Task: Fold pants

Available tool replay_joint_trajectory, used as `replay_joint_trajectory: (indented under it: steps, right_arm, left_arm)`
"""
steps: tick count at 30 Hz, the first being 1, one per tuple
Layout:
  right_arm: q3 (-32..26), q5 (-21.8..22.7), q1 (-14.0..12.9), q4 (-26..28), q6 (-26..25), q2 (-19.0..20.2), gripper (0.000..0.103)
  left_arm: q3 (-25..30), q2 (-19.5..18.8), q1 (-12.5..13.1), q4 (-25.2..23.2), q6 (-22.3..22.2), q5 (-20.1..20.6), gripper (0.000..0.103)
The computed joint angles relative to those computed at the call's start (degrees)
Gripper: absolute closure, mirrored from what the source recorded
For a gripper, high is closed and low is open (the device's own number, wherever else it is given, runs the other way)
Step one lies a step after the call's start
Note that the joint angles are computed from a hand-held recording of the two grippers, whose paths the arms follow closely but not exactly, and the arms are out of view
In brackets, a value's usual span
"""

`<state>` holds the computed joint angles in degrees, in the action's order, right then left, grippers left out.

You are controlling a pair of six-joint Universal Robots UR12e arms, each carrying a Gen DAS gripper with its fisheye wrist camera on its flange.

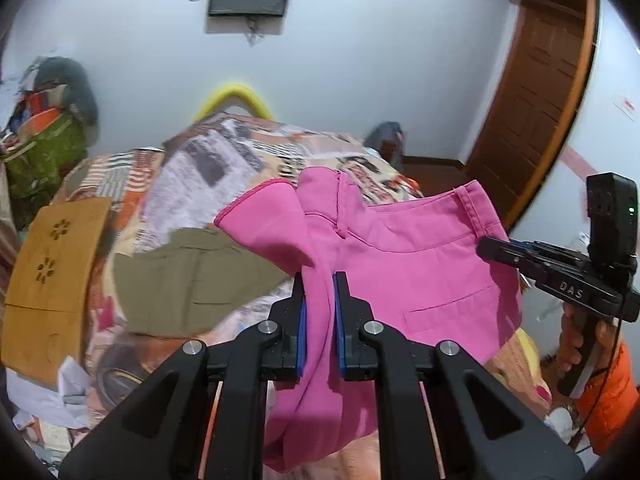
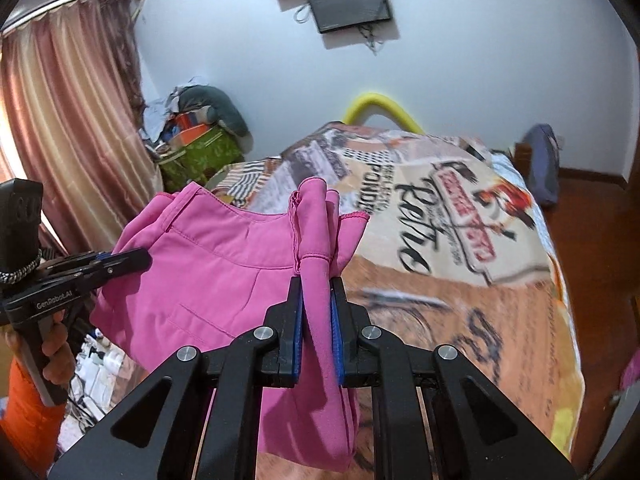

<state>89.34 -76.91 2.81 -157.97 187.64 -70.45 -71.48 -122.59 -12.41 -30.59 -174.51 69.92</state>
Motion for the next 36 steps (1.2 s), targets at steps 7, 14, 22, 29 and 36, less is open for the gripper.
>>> replay_joint_trajectory:
  steps: [7,14,22,29,36]
  right_arm:
    - [-7.0,-1.3,2.3,2.6,-2.3,5.3,0.093]
    - [-14.6,-1.7,3.9,7.2,-5.2,11.1,0.093]
    - [-22.8,-3.7,4.5,11.5,-7.4,17.7,0.093]
    - [-29.9,-6.4,5.0,16.8,-10.0,23.4,0.093]
    - [-34.9,-8.4,5.6,22.3,-12.5,27.4,0.093]
  left_arm:
    - [2.9,-2.6,2.1,-0.5,-0.6,2.3,0.092]
    - [7.3,-6.9,3.7,-2.4,-1.3,3.3,0.092]
    - [15.6,-13.9,4.7,-7.1,-1.3,3.3,0.092]
    - [24.2,-20.8,5.0,-12.2,-2.6,3.3,0.092]
    - [31.2,-25.9,4.9,-18.9,-3.3,6.7,0.092]
